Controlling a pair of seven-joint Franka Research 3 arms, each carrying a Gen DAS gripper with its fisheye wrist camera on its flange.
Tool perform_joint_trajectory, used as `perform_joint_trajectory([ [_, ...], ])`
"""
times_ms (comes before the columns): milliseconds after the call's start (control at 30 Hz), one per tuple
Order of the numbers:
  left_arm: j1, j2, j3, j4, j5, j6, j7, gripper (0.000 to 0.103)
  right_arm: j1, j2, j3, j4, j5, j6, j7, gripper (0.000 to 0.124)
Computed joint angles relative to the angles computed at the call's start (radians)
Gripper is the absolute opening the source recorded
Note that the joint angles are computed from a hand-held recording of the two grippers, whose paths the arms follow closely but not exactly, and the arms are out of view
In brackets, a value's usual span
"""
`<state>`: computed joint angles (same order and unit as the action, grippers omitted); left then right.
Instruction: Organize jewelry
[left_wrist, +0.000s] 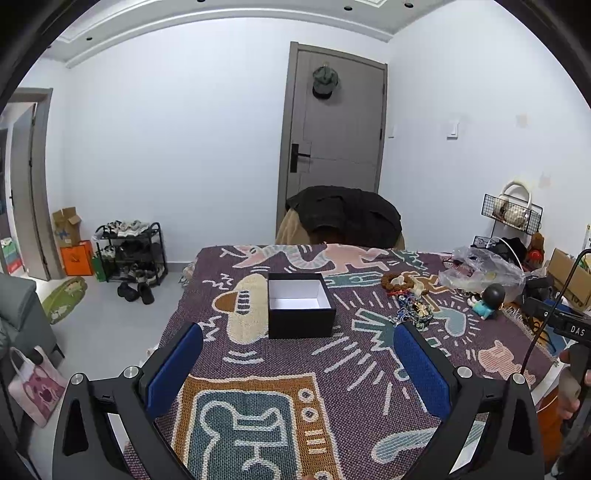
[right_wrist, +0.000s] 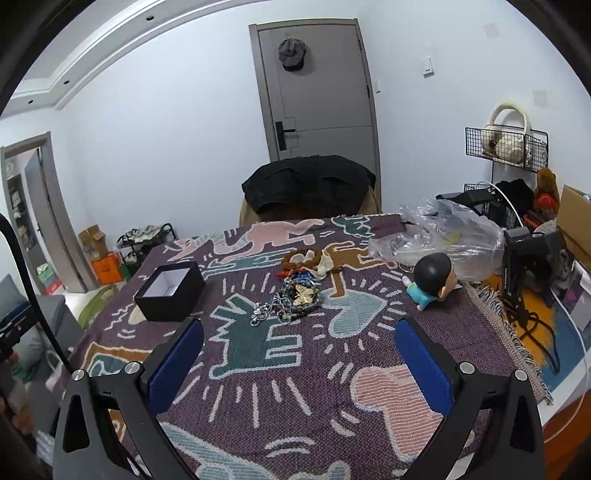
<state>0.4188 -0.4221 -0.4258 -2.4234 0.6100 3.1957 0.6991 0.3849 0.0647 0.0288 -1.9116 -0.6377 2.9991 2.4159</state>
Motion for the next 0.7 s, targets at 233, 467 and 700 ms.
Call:
perform_joint_trajectory([
  [233,0.007,0.008,-0.011,0.014,0.021,-0.017,-0.012,0.103,0.003,-0.001,-0.006,0.0,-0.058,-0.002,0.04,0.103],
  [467,0.038,0.005,-0.037,0.017,0.052,-0.008,-0.046,0.103,-0.001,-0.006,-0.007,0.003,-0.107,-0.012,0.084,0.103],
  [700,0.066,-0.008,-0.063,0.01,0.067,-0.003,-0.067,0.103,-0.011,-0.01,0.002,0.003,-0.147,-0.016,0.115,0.103],
])
